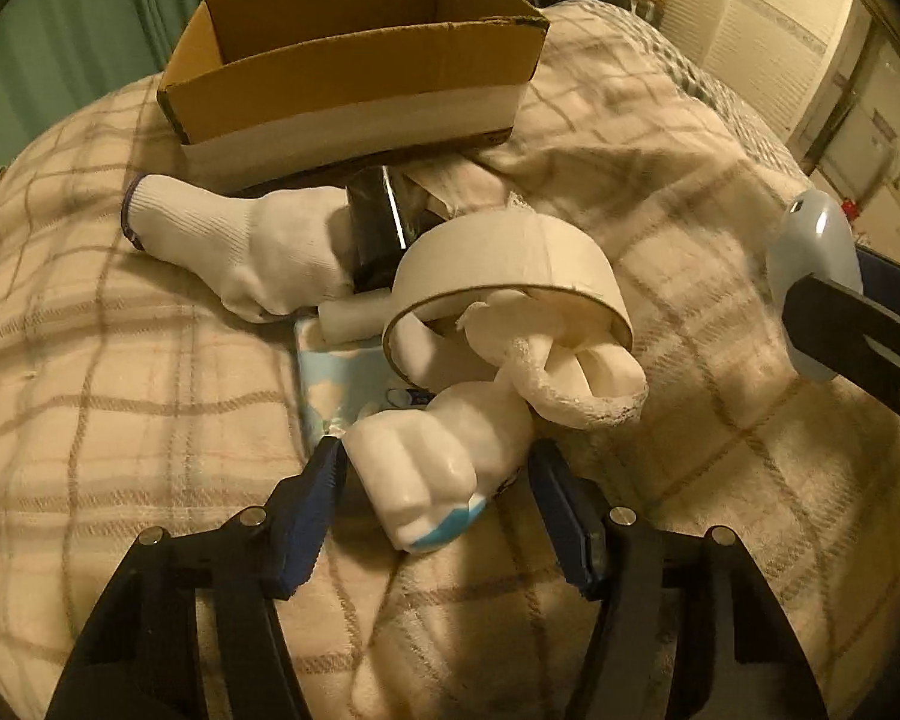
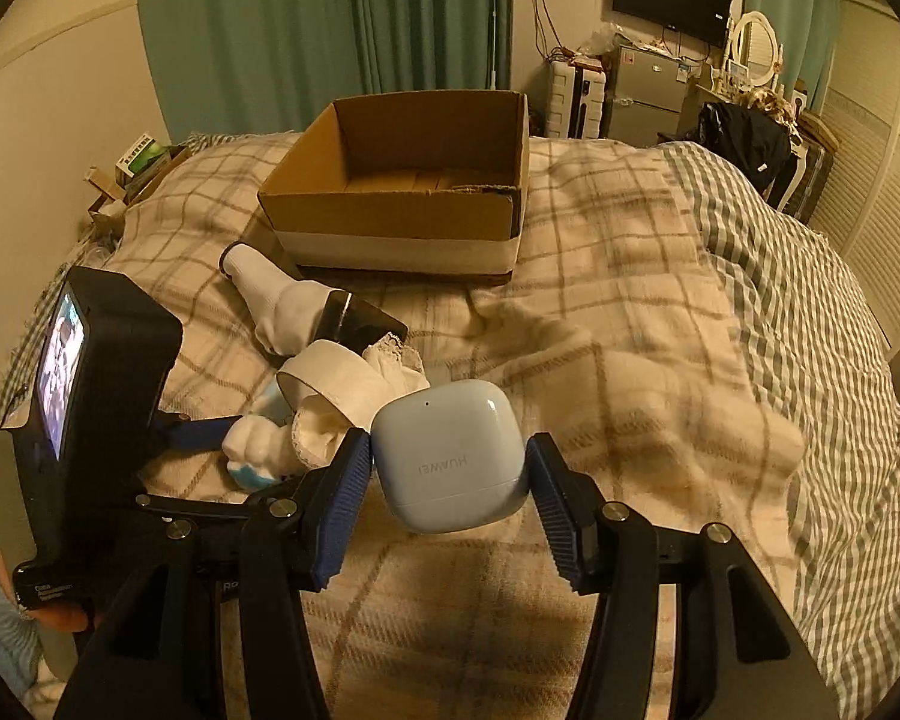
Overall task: Organize objects
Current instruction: 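Grasp the white figurine with the left gripper while the right holds the earbud case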
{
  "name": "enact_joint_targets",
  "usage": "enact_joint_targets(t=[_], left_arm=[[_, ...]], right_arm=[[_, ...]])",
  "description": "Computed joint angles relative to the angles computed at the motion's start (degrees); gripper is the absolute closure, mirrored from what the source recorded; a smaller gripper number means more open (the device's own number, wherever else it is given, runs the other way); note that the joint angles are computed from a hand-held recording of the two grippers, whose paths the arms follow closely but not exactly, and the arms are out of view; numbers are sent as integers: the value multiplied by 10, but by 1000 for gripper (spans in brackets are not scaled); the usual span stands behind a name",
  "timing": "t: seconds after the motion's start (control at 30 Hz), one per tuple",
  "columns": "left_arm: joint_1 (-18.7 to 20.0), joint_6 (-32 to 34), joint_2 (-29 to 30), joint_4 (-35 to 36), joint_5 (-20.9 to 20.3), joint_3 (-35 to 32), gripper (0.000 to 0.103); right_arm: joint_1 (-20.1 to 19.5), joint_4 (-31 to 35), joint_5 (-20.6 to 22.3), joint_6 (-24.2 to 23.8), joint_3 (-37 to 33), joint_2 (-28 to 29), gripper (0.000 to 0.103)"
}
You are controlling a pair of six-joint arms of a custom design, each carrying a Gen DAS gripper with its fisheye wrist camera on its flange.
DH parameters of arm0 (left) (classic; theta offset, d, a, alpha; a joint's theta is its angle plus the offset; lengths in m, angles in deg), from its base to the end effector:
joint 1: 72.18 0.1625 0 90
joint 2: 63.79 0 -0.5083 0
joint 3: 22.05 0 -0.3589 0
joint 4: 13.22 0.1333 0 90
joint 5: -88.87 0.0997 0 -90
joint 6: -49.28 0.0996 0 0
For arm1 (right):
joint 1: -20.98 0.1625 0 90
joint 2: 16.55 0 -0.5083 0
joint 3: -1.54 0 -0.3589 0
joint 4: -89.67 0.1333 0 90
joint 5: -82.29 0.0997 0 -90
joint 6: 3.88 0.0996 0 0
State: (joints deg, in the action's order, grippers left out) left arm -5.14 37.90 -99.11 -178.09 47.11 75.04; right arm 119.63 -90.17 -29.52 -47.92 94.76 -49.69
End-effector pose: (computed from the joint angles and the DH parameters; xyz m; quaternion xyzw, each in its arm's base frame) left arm -0.0806 -0.7224 0.0981 0.0451 0.9068 -0.2193 0.3572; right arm 0.2061 -0.7142 0.0985 0.3776 -0.8720 0.1847 0.2508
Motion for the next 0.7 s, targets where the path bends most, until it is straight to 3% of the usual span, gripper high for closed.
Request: enact_joint_targets(t=[0.27, 0.7], left_arm=[[-21, 11, -20, -81, 4, 57, 40], [-65, -10, -92, -123, 24, 144, 42]], right_arm=[[10, -38, -1, -12, 31, -16, 50], [35, -64, 15, -24, 65, -45, 50]])
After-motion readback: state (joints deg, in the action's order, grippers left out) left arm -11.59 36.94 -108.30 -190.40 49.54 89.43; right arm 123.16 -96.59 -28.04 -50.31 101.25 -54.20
